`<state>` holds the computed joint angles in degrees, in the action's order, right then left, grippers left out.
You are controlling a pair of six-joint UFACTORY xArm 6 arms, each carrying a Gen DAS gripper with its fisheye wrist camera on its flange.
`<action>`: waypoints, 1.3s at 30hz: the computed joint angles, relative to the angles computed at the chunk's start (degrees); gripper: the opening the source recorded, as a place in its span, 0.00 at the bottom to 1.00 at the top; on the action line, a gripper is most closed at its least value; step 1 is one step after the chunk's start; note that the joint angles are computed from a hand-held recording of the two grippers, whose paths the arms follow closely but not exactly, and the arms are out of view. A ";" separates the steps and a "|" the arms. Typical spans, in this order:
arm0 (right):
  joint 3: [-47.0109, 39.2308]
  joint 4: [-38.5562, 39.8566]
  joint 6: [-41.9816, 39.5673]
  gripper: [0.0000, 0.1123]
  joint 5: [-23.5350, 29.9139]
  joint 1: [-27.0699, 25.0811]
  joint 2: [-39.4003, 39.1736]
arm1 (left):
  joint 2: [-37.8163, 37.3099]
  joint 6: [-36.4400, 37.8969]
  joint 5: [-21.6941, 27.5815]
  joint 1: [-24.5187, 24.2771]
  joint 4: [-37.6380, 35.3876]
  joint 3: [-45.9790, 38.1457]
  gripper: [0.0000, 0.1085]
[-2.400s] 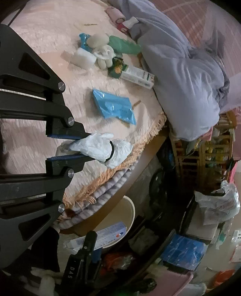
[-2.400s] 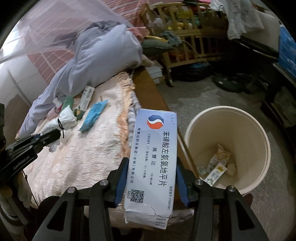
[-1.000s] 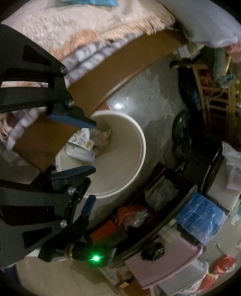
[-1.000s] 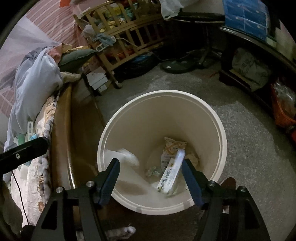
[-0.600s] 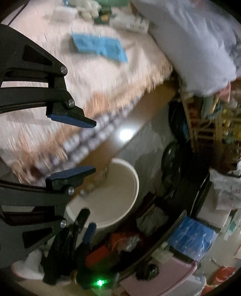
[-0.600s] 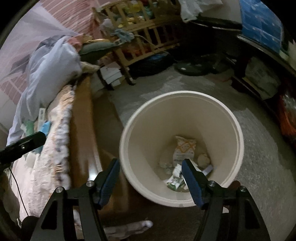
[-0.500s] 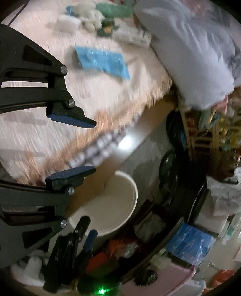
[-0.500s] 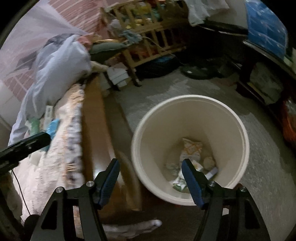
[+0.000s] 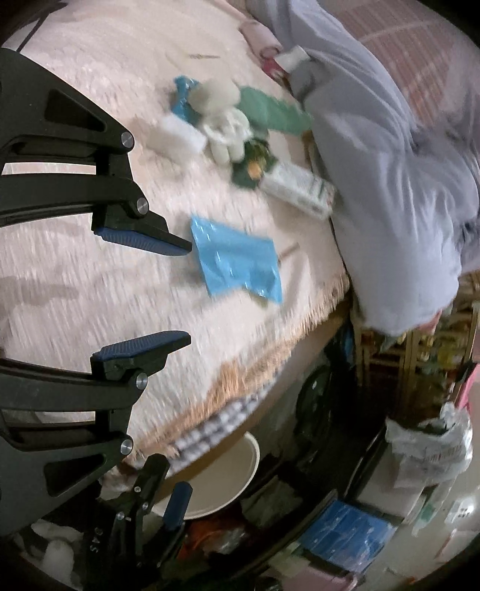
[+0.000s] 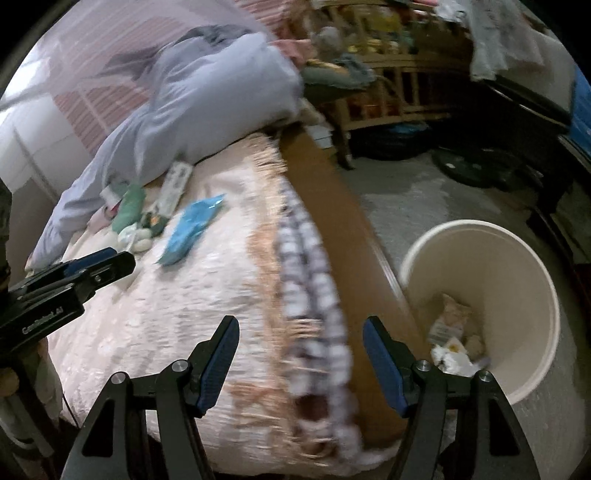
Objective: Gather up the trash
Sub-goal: 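Move both grippers back over the trash on the bed, then grasp the blue wet-wipe pack with the right gripper while the left grasps the white sponge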
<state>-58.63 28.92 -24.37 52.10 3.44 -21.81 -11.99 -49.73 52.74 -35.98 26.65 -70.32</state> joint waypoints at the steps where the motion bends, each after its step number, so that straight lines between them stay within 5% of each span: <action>1: -0.10 -0.24 0.22 0.60 -0.07 0.93 0.07 | -1.22 -0.30 -0.04 0.48 0.00 1.33 0.37; 23: -5.72 -4.47 5.41 0.62 -2.51 15.54 9.95 | -20.77 1.04 -2.29 14.76 -7.70 22.59 0.37; 39: -31.30 -12.04 12.92 0.71 -0.54 20.86 32.36 | -10.61 11.86 -12.61 22.00 -15.57 20.16 0.39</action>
<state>-89.93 16.88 -11.45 51.56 24.31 10.56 -22.59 -37.88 40.13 -13.98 11.08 -50.16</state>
